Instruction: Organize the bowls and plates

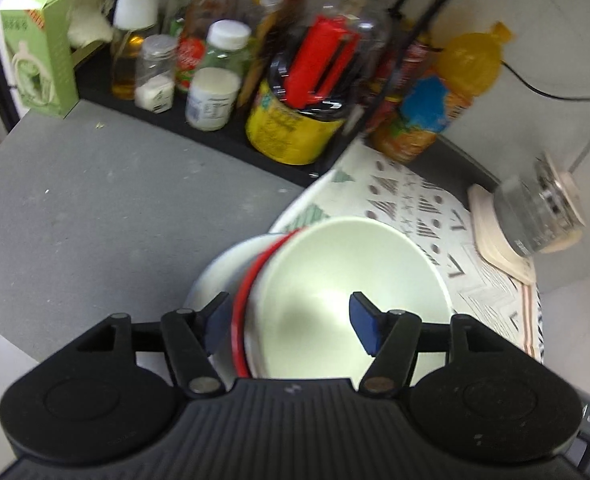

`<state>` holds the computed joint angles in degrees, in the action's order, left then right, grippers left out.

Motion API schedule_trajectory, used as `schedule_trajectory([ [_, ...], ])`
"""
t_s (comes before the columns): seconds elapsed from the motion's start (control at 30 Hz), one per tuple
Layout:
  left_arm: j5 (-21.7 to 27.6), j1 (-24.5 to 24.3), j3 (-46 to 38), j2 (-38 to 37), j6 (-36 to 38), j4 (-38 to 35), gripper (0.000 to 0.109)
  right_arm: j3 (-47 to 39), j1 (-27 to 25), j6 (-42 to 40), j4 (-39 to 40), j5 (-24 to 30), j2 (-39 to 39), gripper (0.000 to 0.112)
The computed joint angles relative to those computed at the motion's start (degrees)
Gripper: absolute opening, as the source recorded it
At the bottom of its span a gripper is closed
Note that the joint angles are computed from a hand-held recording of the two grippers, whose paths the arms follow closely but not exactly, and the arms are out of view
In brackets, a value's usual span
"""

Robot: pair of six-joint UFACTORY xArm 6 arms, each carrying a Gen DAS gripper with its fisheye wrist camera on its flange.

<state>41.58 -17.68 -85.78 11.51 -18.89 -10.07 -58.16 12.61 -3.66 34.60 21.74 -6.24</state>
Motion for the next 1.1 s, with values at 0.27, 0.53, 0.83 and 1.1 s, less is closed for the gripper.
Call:
schedule_trajectory([
  [0.27, -4.42, -3.74, 8.19, -8.51, 1.61, 1.80, 0.078, 10.65, -2.34, 5.81, -6.58, -3.10, -12.06, 0.090],
  [0.53, -5.62, -5.82, 13.54, -16.30, -1.99, 6.40, 0.082, 17.33, -3.08, 17.10, -20.30, -3.57, -22.46, 0.100],
  [0.83, -8.87, -5.68, 16.73, -20.04, 4.01, 3.56, 0.084, 19.12, -1.26, 35.11, -36.34, -2.83, -27.77, 0.101],
  [1.1, -5.27, -3.44, 17.12, -21.80, 17.29, -6.06, 0.084, 15.56, 4.09, 58.77, -58.07, 3.69, -28.49, 0.101],
])
